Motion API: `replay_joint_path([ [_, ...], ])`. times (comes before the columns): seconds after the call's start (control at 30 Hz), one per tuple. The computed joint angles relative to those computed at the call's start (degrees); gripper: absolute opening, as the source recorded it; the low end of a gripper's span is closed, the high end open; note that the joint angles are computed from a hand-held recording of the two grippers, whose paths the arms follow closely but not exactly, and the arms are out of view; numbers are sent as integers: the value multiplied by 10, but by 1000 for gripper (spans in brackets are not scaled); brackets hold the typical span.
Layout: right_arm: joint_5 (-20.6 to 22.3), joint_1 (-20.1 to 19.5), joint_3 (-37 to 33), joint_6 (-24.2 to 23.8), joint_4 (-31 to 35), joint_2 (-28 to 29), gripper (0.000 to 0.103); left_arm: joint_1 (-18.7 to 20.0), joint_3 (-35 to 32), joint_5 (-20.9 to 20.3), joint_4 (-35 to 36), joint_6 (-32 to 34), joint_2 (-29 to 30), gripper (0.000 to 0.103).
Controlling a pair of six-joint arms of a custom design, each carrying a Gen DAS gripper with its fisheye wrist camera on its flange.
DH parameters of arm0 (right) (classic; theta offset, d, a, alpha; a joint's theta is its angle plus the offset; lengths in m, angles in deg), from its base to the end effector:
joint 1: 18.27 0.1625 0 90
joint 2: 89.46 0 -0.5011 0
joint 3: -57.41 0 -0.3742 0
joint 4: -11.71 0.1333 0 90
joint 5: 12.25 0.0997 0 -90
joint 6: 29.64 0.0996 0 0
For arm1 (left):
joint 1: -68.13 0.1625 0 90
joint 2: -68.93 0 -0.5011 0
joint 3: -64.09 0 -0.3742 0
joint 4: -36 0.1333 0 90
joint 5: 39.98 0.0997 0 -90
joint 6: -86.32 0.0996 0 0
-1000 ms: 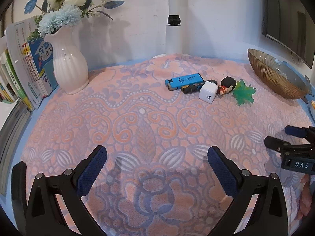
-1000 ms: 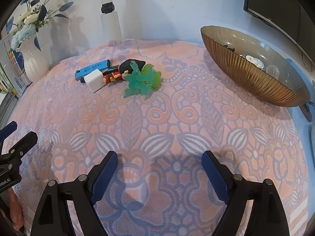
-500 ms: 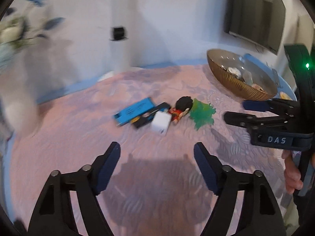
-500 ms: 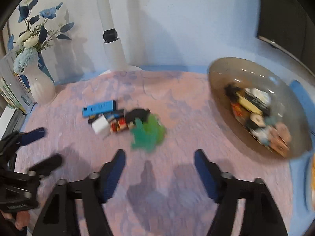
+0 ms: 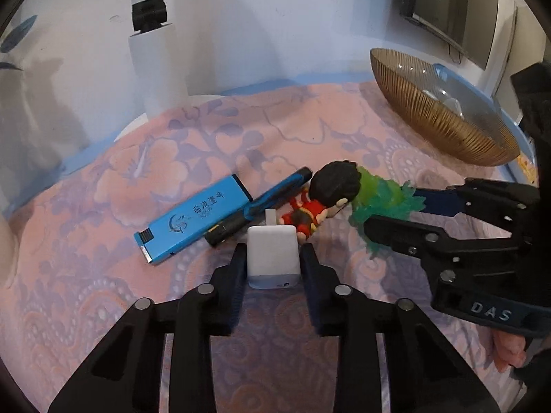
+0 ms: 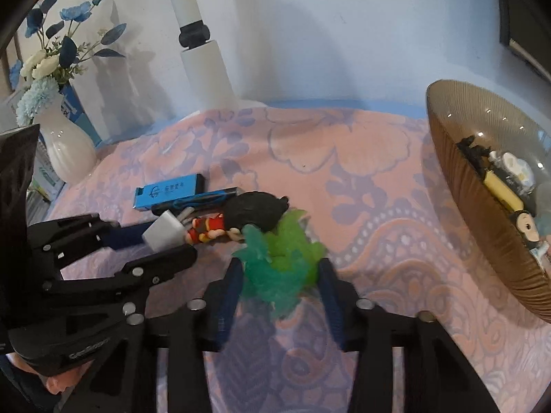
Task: Organize rigid objects
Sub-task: 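Grasp the white charger cube with left tool while right tool grasps the green jelly toy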
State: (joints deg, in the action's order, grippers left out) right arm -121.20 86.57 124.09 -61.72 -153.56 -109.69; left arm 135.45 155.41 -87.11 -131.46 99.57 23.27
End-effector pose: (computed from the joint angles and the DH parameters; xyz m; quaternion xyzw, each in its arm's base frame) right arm 0.3180 -0.8062 0.0301 0.3427 -0.8927 0.2188 0.1944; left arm -0.0979 -0.7557 0.2438 0.1809 0.8825 -0.2830 0.3293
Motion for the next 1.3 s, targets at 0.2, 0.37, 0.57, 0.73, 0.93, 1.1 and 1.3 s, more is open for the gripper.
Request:
replay_joint_path([
  [0.2,105,-20,57,27,47,-52,41,-12,61,-14,-23,-37,-37,24],
  [0.37,137,-26,159,-33,8,-110,42,-33,158,-29,-65,-83,-87,24],
  [0.57,24,-11,244,-137,-69,-118,54,-47,211,9,-72,-117,-94,24],
  [0.73,57,-29,303,-111,-79,-163,55,-46,219,5,-99,-115,-97,24],
  [0.93,35,-16,311,-90,-138,-144,58,-52,222,20,-110,-101,-90,24],
  [1.1,44,-11,282,2,-107,-123,59,-54,220,32,-108,-95,-85,24],
  [1.3,-14,5,291,45,-195,-102,43,-55,217,33,-100,-98,-83,37],
])
